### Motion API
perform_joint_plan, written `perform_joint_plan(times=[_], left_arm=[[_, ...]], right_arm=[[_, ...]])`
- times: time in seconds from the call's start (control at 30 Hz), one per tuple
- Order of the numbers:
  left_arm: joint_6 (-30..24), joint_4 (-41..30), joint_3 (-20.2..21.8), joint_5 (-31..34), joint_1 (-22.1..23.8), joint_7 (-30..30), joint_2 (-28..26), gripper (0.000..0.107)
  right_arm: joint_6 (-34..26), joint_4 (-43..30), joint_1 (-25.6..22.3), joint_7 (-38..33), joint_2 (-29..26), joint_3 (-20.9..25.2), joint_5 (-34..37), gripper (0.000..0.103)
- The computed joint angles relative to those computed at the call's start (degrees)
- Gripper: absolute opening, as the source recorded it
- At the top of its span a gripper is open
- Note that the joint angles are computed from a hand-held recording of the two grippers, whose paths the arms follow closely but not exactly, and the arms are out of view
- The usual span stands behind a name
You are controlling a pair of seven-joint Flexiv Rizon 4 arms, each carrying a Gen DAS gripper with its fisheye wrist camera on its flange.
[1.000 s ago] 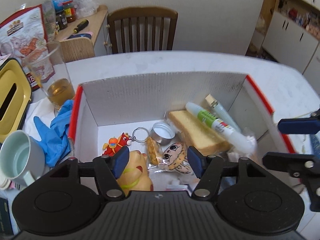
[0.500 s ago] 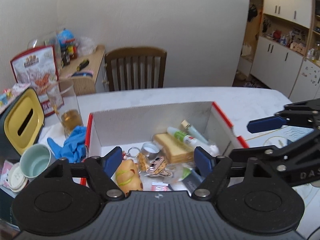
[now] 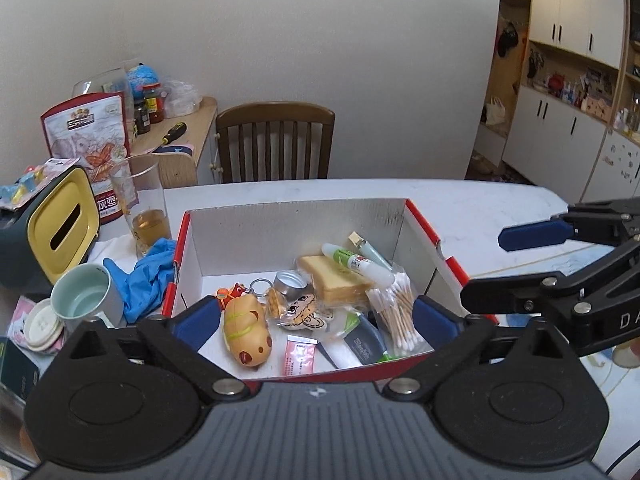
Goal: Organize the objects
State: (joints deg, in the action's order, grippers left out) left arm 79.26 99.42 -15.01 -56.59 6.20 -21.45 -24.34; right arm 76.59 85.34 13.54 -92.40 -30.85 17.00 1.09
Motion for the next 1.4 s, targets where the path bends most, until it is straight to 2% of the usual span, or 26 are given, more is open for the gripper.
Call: perform_joint_plan(times=[0.2,0.4,0.5,0.73,1.27,1.4], left_arm=[[3.2,1.7,-2.1,-6.5,0.0,4.0,1.5,0.103],[5.3,2.1,-2.1,-12.8,-1.8,8.8,2.7,0.103],[4.5,2.1,-0.9,-15.5,-3.2,10.2,3.2,0.103],[3.1,2.0,2.7,-12.5,-5.5,5.1,3.1,0.103],[6.2,3.2,1.4,-10.1,-4.3,1.5,3.1,0.103],[6.4,3.4,0.3,-10.9,-3.6,2.4,3.3,0.103]], right_arm=[[2.2,2.3,0.2,1.3,1.2,-0.5,-0.2,0.084],[3.6,4.1,-0.6,1.5,2.4,0.2,-0.1,0.085],[3.8,4.5,-0.8,1.7,2.5,0.3,-0.2,0.085],[4.3,5.8,-1.4,1.6,3.1,0.6,-0.1,0.085],[4.1,6.3,-2.0,1.0,3.3,1.3,0.5,0.085],[4.6,7.0,-1.5,1.6,3.5,0.4,0.2,0.085]])
